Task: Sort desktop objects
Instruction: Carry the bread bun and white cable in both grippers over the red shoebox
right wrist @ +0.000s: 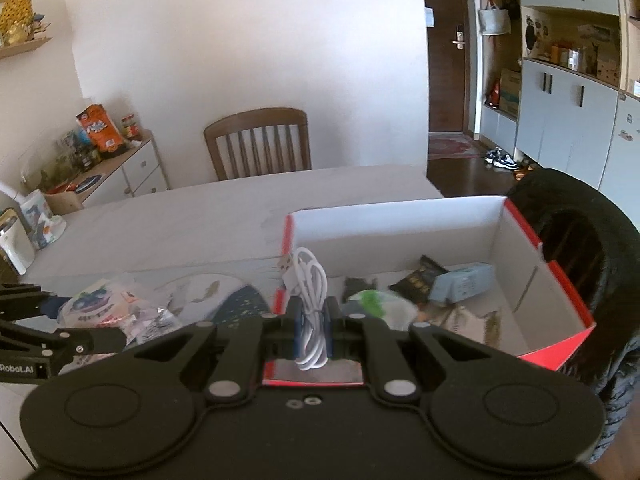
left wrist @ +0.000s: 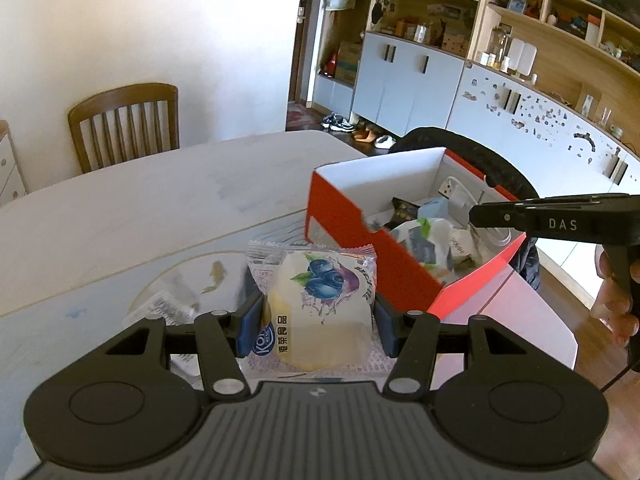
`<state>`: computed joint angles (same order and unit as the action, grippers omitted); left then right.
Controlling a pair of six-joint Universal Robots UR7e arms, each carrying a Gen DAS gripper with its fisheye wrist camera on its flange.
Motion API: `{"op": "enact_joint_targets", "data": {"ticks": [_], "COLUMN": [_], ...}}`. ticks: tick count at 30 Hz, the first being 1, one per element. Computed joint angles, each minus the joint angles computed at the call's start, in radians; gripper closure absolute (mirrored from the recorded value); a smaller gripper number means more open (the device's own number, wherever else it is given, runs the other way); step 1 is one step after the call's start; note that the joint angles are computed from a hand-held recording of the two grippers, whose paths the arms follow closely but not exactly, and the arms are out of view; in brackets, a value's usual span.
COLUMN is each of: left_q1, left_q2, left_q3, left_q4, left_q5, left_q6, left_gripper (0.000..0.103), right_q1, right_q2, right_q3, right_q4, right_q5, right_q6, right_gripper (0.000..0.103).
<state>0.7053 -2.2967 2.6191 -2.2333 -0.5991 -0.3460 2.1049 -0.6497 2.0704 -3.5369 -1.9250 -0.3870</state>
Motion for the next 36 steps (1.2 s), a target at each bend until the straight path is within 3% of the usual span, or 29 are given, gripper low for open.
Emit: {"op": "enact_joint_targets", "data": {"ticks": [14, 23, 29, 36], "left_q1": [0.015, 0.069, 0.118, 0.198], "left_q2": [0.356, 0.578, 0.721, 0.833], "left_q3": [-0.008, -0.063, -0.131, -0.244], "left_q4": [-0.379, -0.599, -0.705, -0.704], "left_q5": [-0.017, -0.066, -0.092, -0.138], "left_q6": [0.071, 0.185, 0.286, 0.34], "left_gripper": [0.047, 0.047, 0.047, 0.047], "right_q1": [-0.125, -0.179, -0.201, -0.221], "right_q2": [-0.088, -0.112, -0.109, -0.097], "right_q3": [0.01, -0.014, -0.034, -0.065], "right_q4": [0.025, 0.079, 0.104, 0.153], "right_q5": [0.054, 0.047, 0.05, 0.051], "right_q6": [-0.089, -0.103, -0.115, -0.132], "right_gripper": [0.093, 0.093, 0.093, 0.093]}}
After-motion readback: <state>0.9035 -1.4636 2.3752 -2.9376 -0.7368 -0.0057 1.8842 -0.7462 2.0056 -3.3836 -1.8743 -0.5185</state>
